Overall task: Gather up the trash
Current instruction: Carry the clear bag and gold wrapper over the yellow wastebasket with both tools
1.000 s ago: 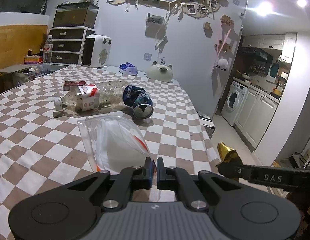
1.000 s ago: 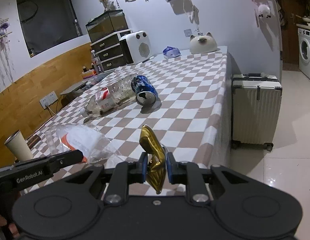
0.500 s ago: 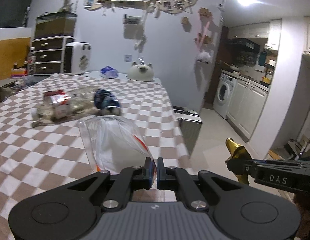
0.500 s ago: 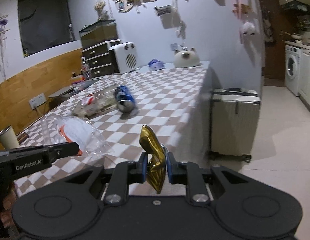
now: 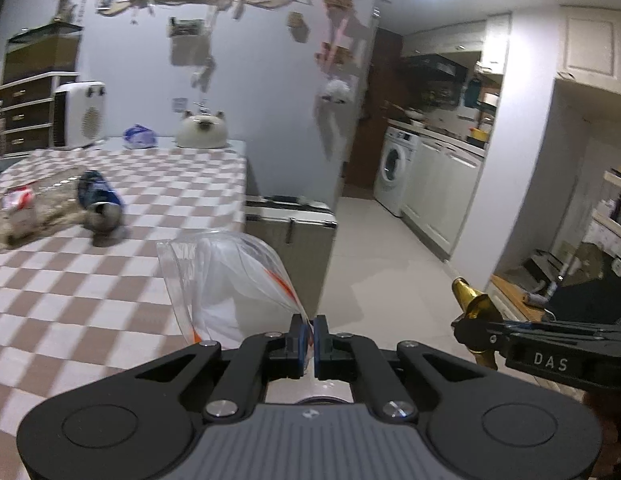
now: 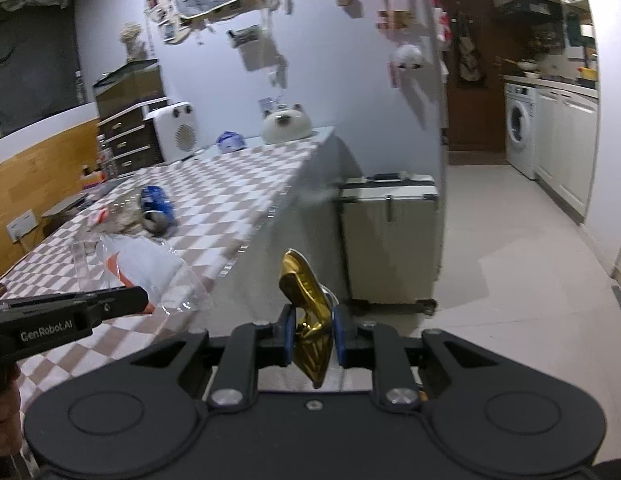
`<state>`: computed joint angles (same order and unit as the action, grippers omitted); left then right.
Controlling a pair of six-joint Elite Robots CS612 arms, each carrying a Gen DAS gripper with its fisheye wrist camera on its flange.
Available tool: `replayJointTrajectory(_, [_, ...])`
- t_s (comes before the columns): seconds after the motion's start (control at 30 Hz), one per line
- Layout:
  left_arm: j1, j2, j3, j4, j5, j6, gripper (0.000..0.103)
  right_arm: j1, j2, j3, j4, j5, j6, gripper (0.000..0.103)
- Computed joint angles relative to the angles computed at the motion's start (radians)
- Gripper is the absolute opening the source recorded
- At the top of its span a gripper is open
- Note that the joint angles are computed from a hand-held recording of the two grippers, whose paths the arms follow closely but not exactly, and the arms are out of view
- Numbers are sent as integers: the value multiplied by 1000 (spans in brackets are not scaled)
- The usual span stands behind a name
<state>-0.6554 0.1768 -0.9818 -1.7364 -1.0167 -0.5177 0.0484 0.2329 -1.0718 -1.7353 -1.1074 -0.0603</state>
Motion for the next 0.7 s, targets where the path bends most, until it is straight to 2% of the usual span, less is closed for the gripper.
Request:
replayJointTrajectory(0.53, [-17,-57,224,-101,-146,5,4,-60,54,-59,66,-96,41,20])
replayJointTrajectory(0.7, [-11,-78,316,-144,-214,-16,4,-72,75,-64,90,-124,63,20])
